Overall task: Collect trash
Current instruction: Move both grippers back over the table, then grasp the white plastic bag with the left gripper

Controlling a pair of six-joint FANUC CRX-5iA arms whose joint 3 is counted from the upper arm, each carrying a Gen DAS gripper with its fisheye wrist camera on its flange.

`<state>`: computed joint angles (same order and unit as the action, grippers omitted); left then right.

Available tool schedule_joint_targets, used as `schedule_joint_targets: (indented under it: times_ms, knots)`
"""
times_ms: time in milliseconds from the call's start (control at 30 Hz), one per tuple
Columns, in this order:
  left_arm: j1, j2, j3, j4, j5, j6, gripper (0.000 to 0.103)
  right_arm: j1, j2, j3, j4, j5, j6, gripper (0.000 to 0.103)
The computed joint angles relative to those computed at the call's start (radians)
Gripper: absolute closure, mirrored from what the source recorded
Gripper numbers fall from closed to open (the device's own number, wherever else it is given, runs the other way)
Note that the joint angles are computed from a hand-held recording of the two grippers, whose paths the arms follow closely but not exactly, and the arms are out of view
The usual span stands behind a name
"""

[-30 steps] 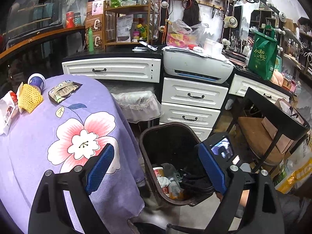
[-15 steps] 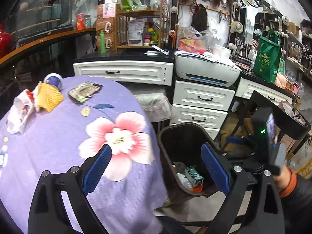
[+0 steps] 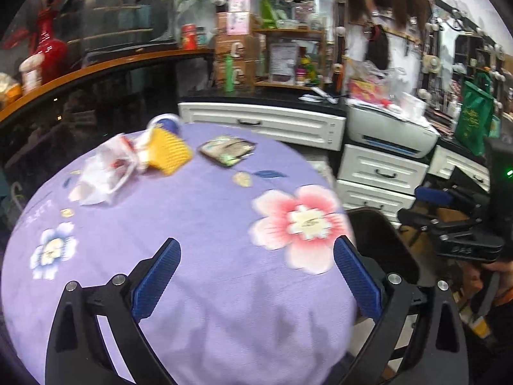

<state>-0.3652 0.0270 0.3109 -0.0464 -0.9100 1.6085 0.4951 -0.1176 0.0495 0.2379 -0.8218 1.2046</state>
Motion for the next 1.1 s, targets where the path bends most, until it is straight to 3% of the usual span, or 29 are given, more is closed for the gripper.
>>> schedule_joint_targets:
  times_ms: [300,600,767,933,1100]
  knots:
    - [0.154,-0.075,-0.075,-0.016,-0.041,-0.001,0.008,0.079,0.163,0.219,-0.098,-0.051,0.105,0.03]
    - [0.299,-0.029,-0.038,0.026,-0.095,-0.042,0.008,0.095,0.399,0.536,-0.204,-0.175,0.212,0.03]
    - [0.344,0.075,0.072,0.086,-0.112,-0.063,0.008,0.087,0.523,0.704,-0.225,-0.247,0.229,0.03]
    - [0.36,0.247,0.253,0.147,-0.159,-0.03,0.008,0.077,0.601,0.817,-0.236,-0.301,0.243,0.03]
    - [0.332,0.443,0.526,0.074,-0.279,0.021,0.008,0.055,0.697,0.97,-0.266,-0.387,0.258,0.03]
